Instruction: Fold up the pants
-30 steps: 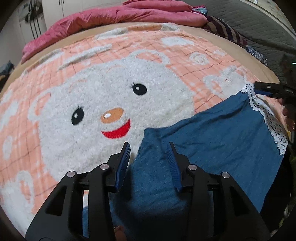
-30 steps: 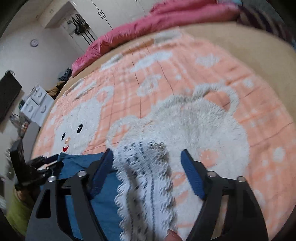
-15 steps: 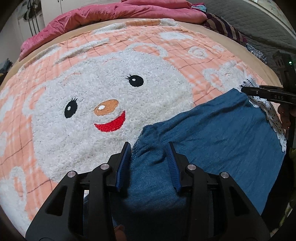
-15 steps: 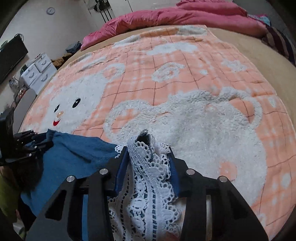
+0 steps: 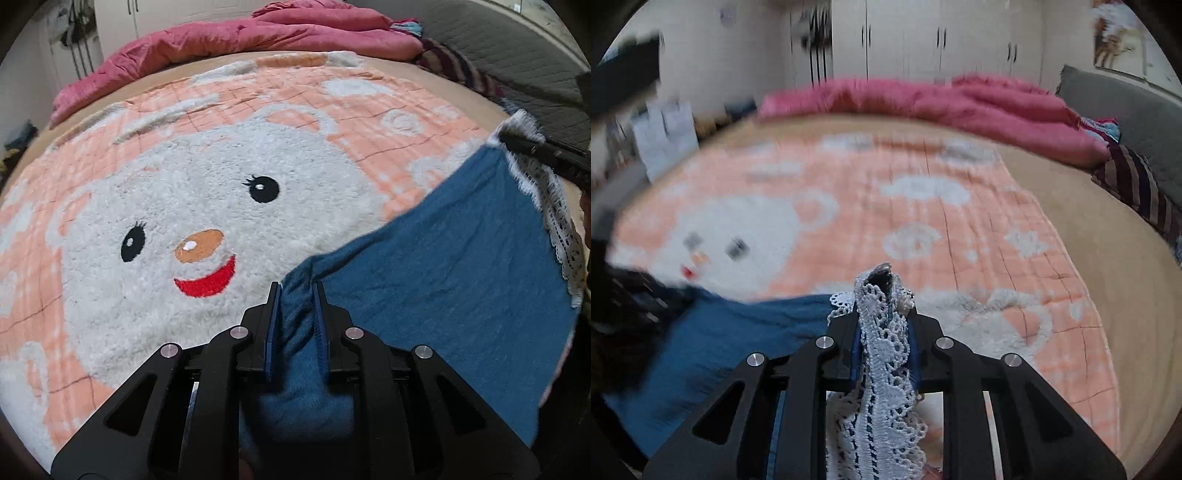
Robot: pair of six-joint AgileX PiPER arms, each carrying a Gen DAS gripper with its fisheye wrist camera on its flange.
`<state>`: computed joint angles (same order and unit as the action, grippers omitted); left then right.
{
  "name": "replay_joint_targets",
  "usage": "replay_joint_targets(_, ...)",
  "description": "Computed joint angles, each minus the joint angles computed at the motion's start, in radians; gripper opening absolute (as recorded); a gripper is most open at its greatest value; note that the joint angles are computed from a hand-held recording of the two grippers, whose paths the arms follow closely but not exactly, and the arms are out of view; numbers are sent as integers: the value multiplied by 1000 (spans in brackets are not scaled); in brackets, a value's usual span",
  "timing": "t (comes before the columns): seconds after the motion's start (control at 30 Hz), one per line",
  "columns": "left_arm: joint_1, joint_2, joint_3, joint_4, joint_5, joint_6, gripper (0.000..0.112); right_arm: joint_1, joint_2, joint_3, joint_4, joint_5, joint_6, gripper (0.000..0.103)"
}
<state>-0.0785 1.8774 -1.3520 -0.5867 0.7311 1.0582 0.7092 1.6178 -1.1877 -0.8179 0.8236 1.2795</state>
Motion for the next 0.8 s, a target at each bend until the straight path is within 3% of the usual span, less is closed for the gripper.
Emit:
replay_joint_targets(0.1,4,-3,19,-21,-63,-8,11,-84,84,-35,170,-13,-167,27)
replay_joint_targets(0.23,14,9,2,-23,-72,-24,12,-87,94,7,122,-38,-91,45)
replay_joint_targets(0.33,44,13,-13,-74,-17,13,13,-88,54,56,87,-51,-10,55)
replay_joint_targets(0.4,67,7,-22,-79,4,-7,27,-56,4,96,24,-16,96,62)
replay_joint_targets(0.47,98,-1,-47,-61,46,-52,30,-20,-45,129,-13,24,178,67)
replay_joint_targets(0.53,135,-20,-61,-60,91,-68,33,27,-119,191,-45,42,280,68)
replay_joint_targets(0.6,185,-57,-45,-103,136,-25,44,88,-190,249,-66,67,376,73)
replay_joint_targets(0.8,278,-181,78,-178,232,76,51,354,-312,344,-105,235,640,73)
